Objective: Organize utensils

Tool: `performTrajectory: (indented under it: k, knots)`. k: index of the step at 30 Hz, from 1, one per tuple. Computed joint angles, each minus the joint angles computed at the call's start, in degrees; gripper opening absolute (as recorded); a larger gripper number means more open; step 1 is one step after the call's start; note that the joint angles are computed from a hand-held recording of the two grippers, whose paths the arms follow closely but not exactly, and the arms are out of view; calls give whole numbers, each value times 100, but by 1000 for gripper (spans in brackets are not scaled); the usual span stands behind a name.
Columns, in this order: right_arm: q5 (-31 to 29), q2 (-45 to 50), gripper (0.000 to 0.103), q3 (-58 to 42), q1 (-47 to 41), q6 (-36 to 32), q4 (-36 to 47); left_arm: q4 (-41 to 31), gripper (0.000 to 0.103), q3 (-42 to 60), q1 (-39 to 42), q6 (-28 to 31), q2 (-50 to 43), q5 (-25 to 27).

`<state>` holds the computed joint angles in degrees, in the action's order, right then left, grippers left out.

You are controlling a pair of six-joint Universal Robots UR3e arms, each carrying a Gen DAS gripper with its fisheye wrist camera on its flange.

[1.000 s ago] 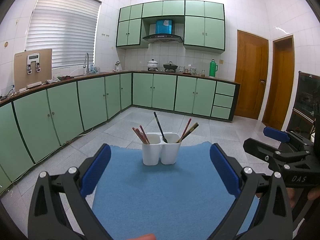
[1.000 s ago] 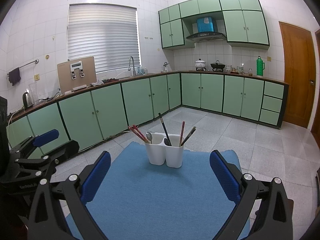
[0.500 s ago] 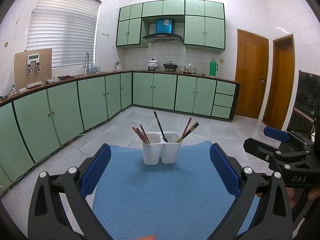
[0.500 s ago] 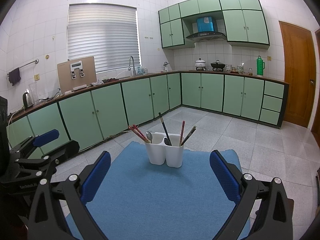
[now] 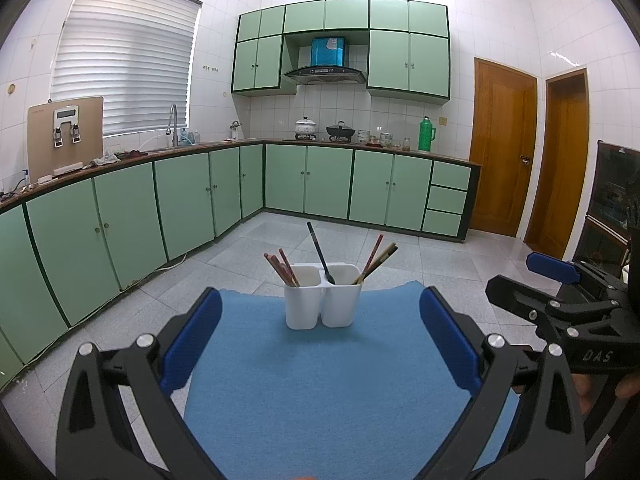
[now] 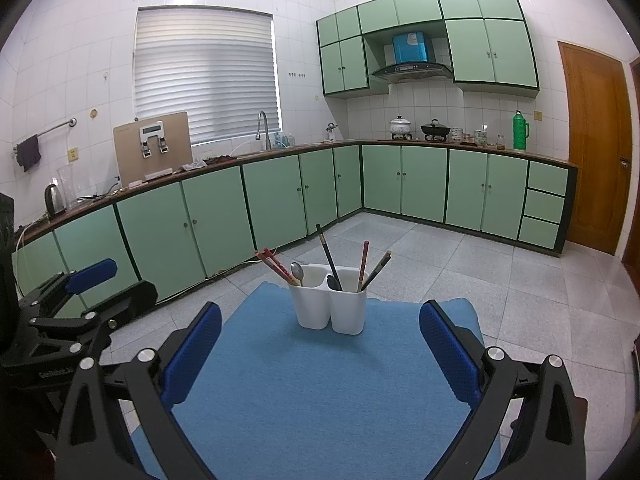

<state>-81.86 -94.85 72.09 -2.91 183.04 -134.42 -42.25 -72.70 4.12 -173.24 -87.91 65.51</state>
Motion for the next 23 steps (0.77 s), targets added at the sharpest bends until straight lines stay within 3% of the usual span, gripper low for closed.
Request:
performTrajectory:
  k: [23]
  knots:
    - [44,-7,97,151,-49,0,-72,-85,96,26,40,26,-65,-59]
